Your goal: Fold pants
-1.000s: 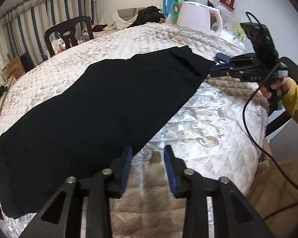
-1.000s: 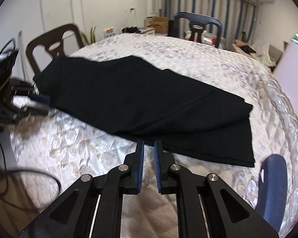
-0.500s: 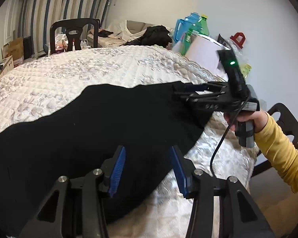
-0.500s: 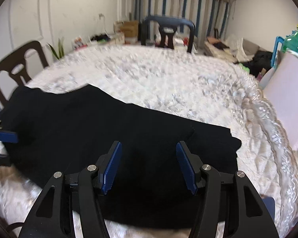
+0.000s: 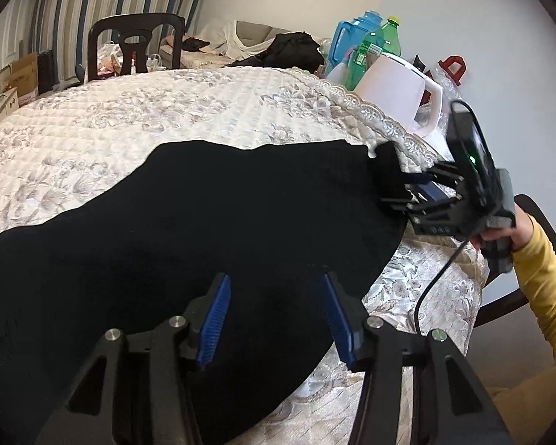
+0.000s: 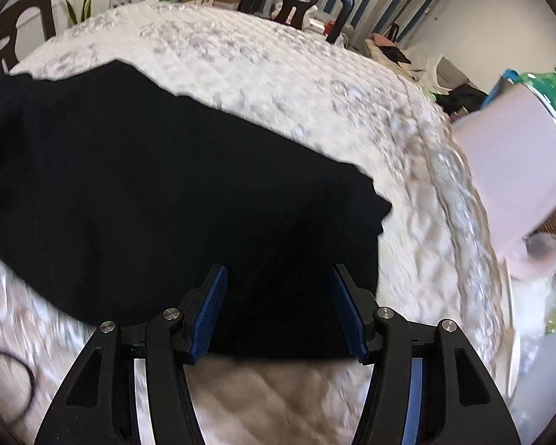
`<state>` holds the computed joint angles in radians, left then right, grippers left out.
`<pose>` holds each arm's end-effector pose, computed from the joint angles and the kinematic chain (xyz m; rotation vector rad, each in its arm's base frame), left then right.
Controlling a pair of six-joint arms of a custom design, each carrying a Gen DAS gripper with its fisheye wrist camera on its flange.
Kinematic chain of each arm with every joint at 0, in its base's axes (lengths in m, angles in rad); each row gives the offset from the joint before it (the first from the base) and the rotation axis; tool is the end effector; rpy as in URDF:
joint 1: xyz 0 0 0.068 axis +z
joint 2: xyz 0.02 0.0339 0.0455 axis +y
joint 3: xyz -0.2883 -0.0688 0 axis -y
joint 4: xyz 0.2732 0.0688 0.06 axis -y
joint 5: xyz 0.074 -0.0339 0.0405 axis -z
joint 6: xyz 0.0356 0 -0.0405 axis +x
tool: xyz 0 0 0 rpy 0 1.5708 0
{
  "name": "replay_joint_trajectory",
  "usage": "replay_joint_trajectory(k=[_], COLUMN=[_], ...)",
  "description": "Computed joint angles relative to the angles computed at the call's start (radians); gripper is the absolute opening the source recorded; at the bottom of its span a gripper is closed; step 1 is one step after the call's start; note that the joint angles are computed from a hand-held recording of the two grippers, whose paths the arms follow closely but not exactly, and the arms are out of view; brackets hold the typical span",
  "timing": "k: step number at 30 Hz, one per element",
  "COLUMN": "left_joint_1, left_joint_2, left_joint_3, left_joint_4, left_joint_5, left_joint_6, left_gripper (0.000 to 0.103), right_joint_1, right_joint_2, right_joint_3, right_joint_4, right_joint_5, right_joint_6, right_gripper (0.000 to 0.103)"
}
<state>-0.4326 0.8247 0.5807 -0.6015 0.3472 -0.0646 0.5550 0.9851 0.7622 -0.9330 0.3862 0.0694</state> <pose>0.1540 -0.0844 0.2370 0.6075 2.3748 -0.6441 0.1630 0.0853 0.2540 -0.5242 2.5639 -0.3175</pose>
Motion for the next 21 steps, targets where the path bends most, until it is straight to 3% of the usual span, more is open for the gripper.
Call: replay_joint_trajectory(k=[10, 17, 21], left_joint_1=[-0.047, -0.078, -0.106], left_joint_2=[0.082, 0.146, 0.176], left_joint_3=[0.016, 0.052, 0.076], left_joint_4=[0.056, 0.094, 0.102], left_joint_5=[0.008, 0.018, -0.003], left_joint_6=[-0.033, -0.086, -0.092], left_gripper=[0.058, 0.063, 0.064], right_joint_1=[-0.183, -0.372, -0.455], right_joint_2=[-0.211, -0.283, -0.303], right_joint_3=[-0.038, -0.083, -0.12], right_joint_4=[-0.133, -0.043, -0.034], right_joint_5=[-0.108, -0.302, -0.353], right_joint_6=[0.0, -0.013, -0.055], right_gripper=[0.057, 0.057, 0.058])
